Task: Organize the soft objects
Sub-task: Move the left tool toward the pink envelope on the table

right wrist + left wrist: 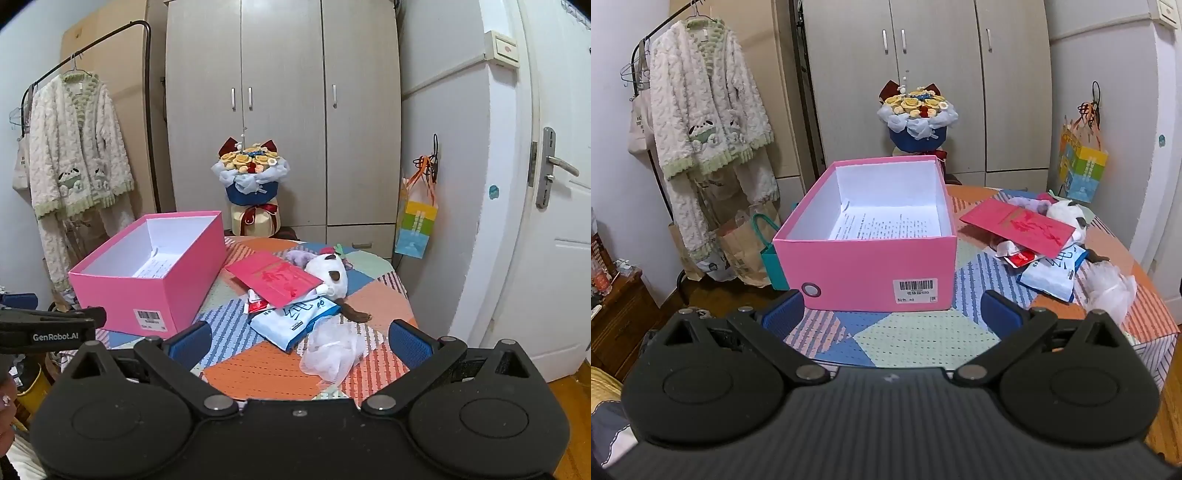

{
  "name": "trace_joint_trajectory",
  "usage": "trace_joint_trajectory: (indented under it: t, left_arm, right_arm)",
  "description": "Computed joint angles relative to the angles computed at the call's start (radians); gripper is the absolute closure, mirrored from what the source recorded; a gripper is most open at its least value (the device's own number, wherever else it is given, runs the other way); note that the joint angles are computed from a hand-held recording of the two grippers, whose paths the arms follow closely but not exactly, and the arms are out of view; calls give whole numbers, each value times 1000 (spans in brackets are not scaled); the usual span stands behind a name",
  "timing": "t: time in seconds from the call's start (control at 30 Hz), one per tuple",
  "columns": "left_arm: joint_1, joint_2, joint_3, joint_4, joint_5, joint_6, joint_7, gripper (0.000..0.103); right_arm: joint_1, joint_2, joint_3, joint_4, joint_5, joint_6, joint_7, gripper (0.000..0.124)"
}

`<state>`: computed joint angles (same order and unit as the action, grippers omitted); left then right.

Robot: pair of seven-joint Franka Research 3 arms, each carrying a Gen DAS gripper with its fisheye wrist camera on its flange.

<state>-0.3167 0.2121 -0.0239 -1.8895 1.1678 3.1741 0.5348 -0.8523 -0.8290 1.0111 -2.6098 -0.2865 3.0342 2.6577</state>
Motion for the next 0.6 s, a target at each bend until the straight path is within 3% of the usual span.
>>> trace_joint_trajectory:
  t: [0.6]
  left_arm:
    - [-17, 9, 26, 5, 42, 23, -39, 0]
  right_arm:
    - [-2, -6, 8, 13, -38, -31, -5, 21]
